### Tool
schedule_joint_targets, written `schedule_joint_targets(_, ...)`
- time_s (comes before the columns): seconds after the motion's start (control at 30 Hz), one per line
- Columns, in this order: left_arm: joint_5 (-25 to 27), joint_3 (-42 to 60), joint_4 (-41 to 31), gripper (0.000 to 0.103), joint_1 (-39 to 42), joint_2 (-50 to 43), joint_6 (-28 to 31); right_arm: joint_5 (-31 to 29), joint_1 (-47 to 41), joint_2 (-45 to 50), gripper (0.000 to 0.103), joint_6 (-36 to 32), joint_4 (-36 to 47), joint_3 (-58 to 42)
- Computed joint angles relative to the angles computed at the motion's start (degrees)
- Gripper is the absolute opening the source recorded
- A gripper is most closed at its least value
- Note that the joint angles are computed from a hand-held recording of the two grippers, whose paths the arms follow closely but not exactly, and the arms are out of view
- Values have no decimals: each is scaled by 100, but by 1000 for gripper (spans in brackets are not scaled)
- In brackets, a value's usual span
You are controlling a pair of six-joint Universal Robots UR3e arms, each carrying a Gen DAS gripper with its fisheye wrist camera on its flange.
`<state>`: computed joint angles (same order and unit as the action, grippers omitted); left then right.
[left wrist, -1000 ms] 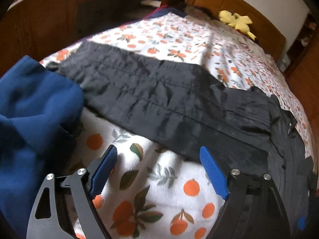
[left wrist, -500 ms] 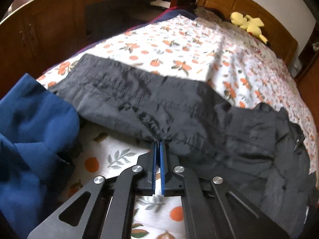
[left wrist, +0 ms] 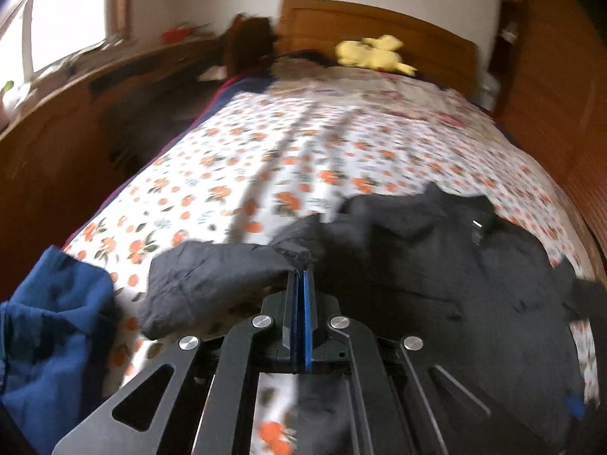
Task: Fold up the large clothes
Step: 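Fold the gripped sleeve across the jacket front with the left tool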
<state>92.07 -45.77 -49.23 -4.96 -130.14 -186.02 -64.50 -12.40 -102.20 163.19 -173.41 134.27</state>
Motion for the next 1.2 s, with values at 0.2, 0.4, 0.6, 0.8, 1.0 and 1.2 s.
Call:
schedule_joint_targets(0.2,-82,-1022,628,2,-654,383,-36,-320,-129,-86,96,-105,134,-179)
schedule_joint_targets(0.4,-78,-2126,1412,5,-953,504,-97,-377,-90,-48,96,185,520,-754)
schedule_joint_targets(0.6,-260,-3268,2233,24,-859,922,118,-629,155,217,96,436,586,-1215)
schedule_joint_targets(0.8,-486,-4532,2922,57,-659,1687,387,-955,541,572,96,543,453,-1418)
schedule_joint_targets(1.0,-796,-5503,3311,67,-156,2391,612,-1271,869,883,96,535,278,-1514)
schedule_joint_targets(1.2,-871,-5989,3277,67,527,2609,817,-1468,1098,1119,96,539,173,-1582)
